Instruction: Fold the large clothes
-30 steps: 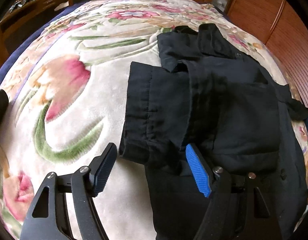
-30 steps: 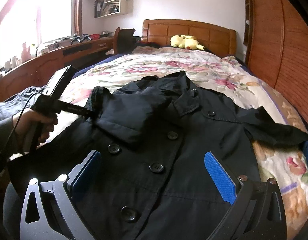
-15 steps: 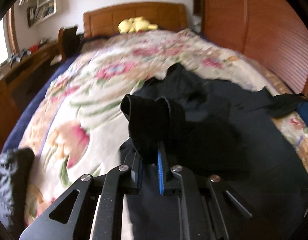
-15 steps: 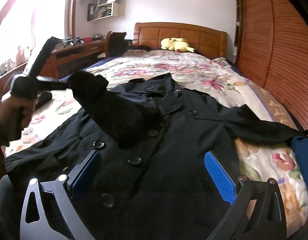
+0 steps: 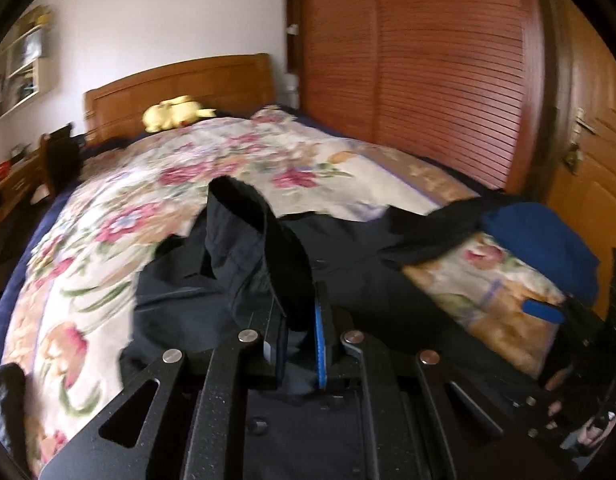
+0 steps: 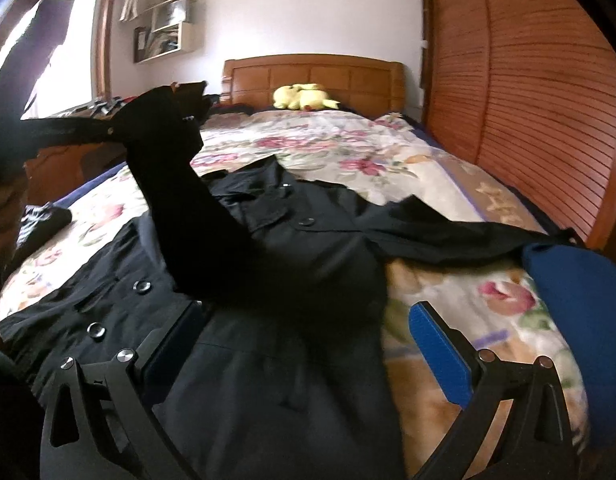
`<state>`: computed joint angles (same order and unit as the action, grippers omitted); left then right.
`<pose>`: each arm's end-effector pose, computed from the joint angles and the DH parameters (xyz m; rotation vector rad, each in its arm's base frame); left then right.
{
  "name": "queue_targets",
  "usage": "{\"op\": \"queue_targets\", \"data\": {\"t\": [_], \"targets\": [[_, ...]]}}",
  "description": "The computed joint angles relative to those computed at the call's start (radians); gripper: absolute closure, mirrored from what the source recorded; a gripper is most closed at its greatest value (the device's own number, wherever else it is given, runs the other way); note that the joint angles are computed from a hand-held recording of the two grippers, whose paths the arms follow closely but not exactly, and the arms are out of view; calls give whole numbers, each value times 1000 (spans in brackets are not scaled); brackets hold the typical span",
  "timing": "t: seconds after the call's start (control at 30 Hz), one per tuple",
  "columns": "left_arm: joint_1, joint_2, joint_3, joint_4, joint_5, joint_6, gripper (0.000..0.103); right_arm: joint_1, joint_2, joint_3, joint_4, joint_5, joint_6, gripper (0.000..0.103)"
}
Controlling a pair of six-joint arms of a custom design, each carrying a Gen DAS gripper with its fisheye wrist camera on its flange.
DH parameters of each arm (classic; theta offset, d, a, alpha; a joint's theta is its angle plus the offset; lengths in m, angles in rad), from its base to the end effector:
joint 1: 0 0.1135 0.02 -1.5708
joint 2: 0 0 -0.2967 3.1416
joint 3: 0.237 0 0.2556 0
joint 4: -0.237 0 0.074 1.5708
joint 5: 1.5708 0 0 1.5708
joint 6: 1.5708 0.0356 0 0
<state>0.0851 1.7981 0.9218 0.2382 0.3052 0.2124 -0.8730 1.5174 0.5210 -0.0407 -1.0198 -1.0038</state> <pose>0.3782 0.0215 0.1858 0.3062 2.1584 -0.1684 0.1753 -0.1619 0.1540 -0.4406 1.9976 0.2225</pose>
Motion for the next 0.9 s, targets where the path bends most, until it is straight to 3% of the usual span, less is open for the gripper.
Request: {"op": "queue_targets", "data": {"t": [0.33, 0.53, 0.7, 0.83, 0.9], "targets": [[-116, 2, -30, -17, -3, -13, 91, -40, 16, 26, -25, -3, 20, 1], [-132, -77, -72, -40, 51, -44, 68, -59, -4, 26, -54, -16, 5, 1], [-94, -145, -122, -35, 92, -54, 60, -57, 34, 62, -36, -21, 41, 1], [-41, -152, -181, 35, 103, -50, 34, -41, 47, 52, 10, 0, 70, 1], [-3, -140, -220, 82, 102, -39, 31, -25, 58, 48, 41, 20, 88, 1]]}}
